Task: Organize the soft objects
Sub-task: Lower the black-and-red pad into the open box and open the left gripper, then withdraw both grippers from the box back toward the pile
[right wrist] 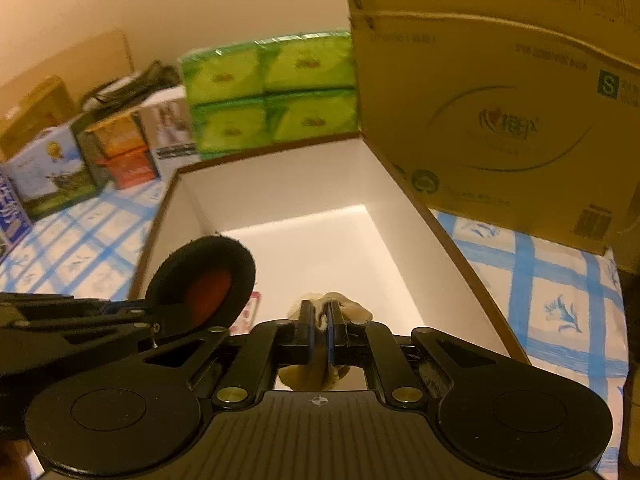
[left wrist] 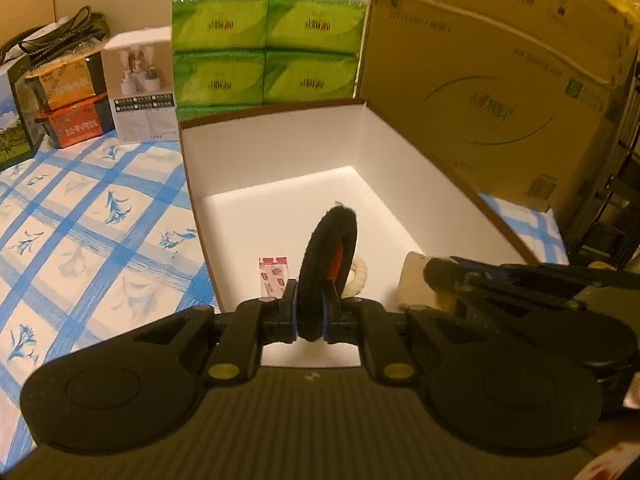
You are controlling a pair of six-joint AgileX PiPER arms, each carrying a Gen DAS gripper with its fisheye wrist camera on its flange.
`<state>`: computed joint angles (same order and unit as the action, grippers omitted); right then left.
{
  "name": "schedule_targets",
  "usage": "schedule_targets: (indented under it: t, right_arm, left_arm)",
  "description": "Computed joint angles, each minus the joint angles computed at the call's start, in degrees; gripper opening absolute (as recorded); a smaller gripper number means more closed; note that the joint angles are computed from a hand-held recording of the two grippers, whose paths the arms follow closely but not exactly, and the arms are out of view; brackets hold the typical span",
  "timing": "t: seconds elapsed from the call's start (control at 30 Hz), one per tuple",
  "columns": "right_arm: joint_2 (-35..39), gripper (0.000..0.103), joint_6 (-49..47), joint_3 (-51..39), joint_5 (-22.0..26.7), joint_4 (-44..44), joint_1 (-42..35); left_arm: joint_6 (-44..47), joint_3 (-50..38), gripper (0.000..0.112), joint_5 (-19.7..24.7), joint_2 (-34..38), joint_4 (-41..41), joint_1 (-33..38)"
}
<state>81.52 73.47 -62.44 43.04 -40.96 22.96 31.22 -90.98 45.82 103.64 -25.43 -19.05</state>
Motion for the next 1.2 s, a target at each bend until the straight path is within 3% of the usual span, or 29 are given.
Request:
schedule_targets:
  t: [0.1, 0.13, 0.23, 0.33, 0.63, 0.87, 1.2]
  right_arm:
    - [2.8, 0.008, -3.7, -3.3, 2.4, 3.8, -1.2]
    - [3.4, 0.015, -3.8, -3.9, 3.1, 4.2, -1.4]
    - [4.4, 0.033, -5.4, -5.2, 4.7, 4.9, -1.1]
    - [4.0, 0.039, -4.5, -4.6, 4.4, 4.2, -1.0]
    - [0.4, 0.042, -5.1, -3.8, 3.7, 4.8, -0.4]
    - [-4.6, 0.042, -4.4, -3.1, 5.5, 4.3, 2.9]
    - [-12.7, 0.043, -1.2, -3.4, 13.3, 1.6, 14.0]
  left_arm:
    - [-1.0, -0.6, 0.036, -1.6, 1.5, 2.1, -0.7]
    - [-0.7, -0.6, 0.04, -1.9, 1.6, 2.3, -0.7]
    - [-0.3, 0.4, 0.04, -3.4, 1.4, 3.3, -0.8]
    - [0.1, 0.2, 0.04, -2.5, 1.5, 1.9, 0.2]
    - [1.2, 3.4, 0.04, -1.9, -2.9, -1.4, 1.8]
    - [1.5, 8.6, 0.04, -0.4, -10.2, -2.5, 3.8]
    - [-1.1, 15.7, 0.04, 5.1, -23.6, -2.4, 8.7]
